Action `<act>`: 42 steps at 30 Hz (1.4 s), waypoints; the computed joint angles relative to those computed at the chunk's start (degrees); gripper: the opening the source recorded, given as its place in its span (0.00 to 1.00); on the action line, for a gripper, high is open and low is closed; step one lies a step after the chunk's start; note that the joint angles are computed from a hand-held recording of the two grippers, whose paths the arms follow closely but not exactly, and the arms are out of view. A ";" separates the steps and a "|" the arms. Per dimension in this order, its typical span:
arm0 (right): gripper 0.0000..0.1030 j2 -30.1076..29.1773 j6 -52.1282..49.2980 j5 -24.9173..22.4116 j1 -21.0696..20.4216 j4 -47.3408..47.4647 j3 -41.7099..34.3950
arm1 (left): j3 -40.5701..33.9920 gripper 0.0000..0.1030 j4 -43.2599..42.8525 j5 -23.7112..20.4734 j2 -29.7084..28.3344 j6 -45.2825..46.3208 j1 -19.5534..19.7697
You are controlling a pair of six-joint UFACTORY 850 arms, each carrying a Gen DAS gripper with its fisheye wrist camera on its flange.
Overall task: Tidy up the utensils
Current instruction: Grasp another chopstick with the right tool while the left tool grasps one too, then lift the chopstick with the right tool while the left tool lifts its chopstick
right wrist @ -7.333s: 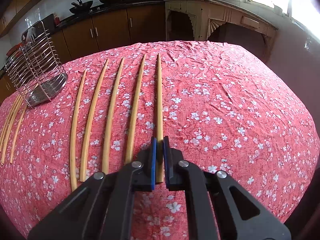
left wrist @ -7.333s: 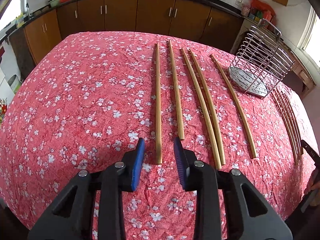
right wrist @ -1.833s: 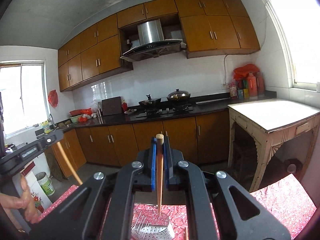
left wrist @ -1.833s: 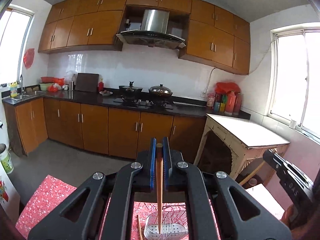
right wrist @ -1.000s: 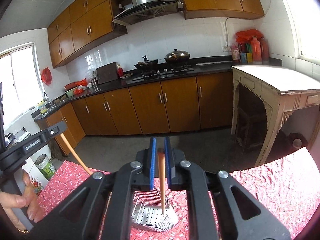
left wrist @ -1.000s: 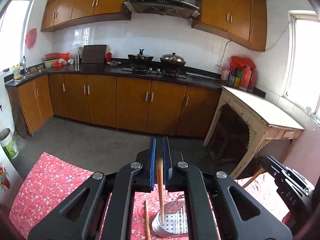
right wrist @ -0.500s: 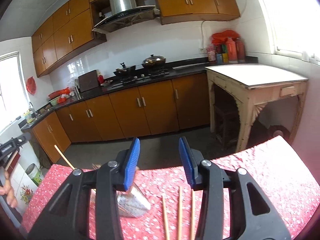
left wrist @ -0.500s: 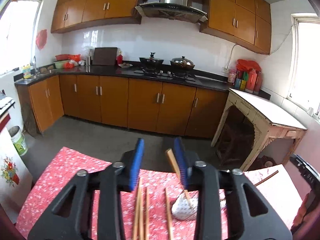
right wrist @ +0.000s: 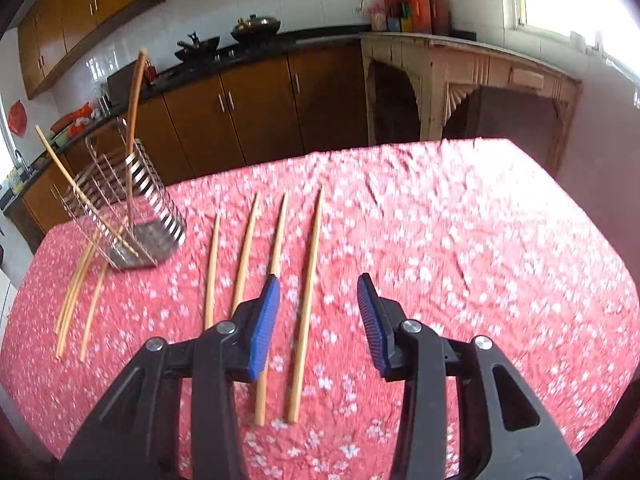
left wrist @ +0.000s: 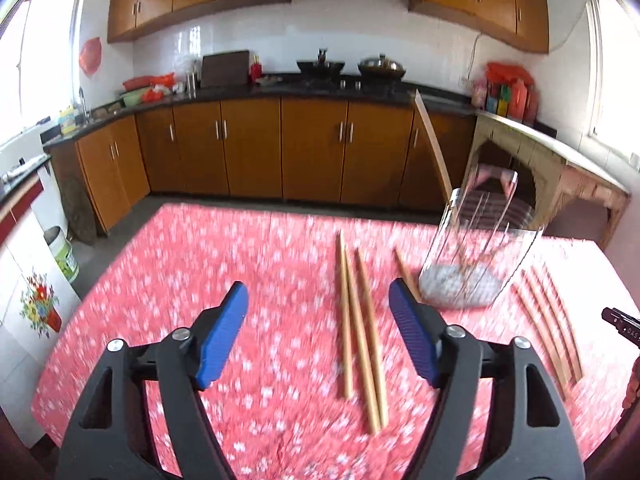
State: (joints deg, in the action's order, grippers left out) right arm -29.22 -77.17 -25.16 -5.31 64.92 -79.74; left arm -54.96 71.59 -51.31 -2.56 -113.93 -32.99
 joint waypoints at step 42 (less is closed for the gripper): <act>0.08 -4.02 6.76 7.39 2.01 -4.89 -0.15 | 2.23 0.07 -16.02 19.03 -6.34 14.16 9.90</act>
State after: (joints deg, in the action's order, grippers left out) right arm -33.24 -70.40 -17.77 -3.31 60.03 -79.88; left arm -52.74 55.57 -32.29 -8.89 -99.77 -23.09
